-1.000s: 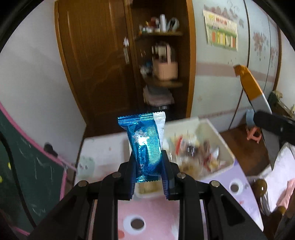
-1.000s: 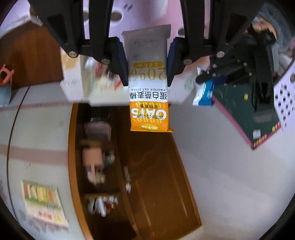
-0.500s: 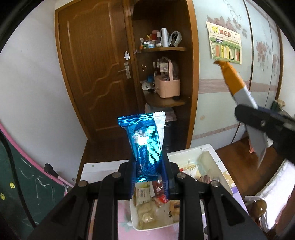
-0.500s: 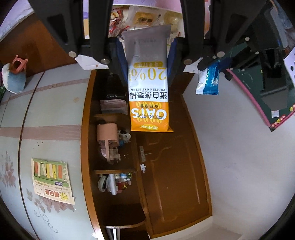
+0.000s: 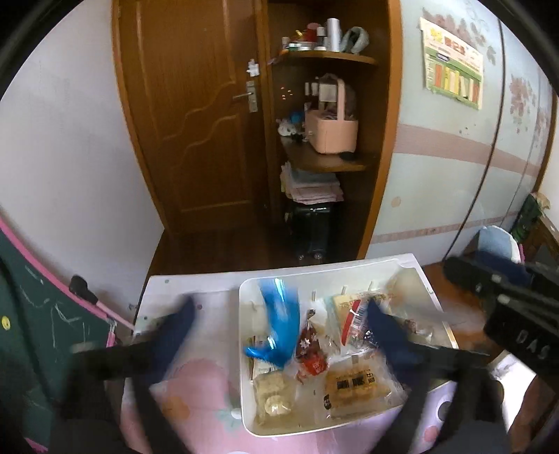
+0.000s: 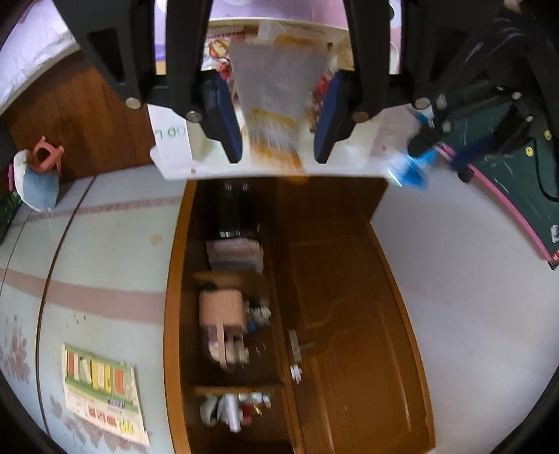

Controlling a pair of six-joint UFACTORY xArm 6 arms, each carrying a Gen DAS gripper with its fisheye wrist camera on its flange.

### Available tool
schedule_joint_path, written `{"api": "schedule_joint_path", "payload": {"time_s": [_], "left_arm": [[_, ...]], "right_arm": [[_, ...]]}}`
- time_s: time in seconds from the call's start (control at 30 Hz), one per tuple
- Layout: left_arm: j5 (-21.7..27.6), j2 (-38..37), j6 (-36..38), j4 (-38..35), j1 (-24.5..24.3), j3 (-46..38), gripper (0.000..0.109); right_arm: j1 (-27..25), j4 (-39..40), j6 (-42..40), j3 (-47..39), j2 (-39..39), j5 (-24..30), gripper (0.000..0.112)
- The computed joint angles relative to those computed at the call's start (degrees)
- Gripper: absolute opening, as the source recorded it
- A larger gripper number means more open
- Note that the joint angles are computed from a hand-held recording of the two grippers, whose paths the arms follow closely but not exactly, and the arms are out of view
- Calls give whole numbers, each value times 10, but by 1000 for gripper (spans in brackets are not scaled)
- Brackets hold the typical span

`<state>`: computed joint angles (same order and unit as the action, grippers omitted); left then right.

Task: Organize snacks
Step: 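Lift the candy and OATS bar over the white tray and release both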

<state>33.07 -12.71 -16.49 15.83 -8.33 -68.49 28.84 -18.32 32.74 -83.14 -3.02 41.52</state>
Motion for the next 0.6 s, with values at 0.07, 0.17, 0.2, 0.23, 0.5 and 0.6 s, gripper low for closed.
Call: {"api": "schedule_joint_path", "payload": {"time_s": [0.07, 0.17, 0.2, 0.23, 0.5, 0.6], "left_arm": [[-14, -9, 5, -5, 2, 16, 103], [2, -14, 21, -17, 1, 22, 103], [5, -18, 20, -18, 1, 26, 103], [8, -24, 20, -19, 0, 31, 103], [31, -75, 35, -49, -5, 69, 103], [39, -98, 35, -44, -11, 83, 103]], "right_arm": [[1, 7, -1, 3, 2, 11, 48], [5, 14, -2, 13, -3, 21, 50], [6, 15, -1, 16, -6, 23, 51], [7, 15, 1, 20, -10, 24, 51], [19, 5, 10, 50, -48, 26, 53], [27, 1, 11, 62, -67, 30, 53]]}}
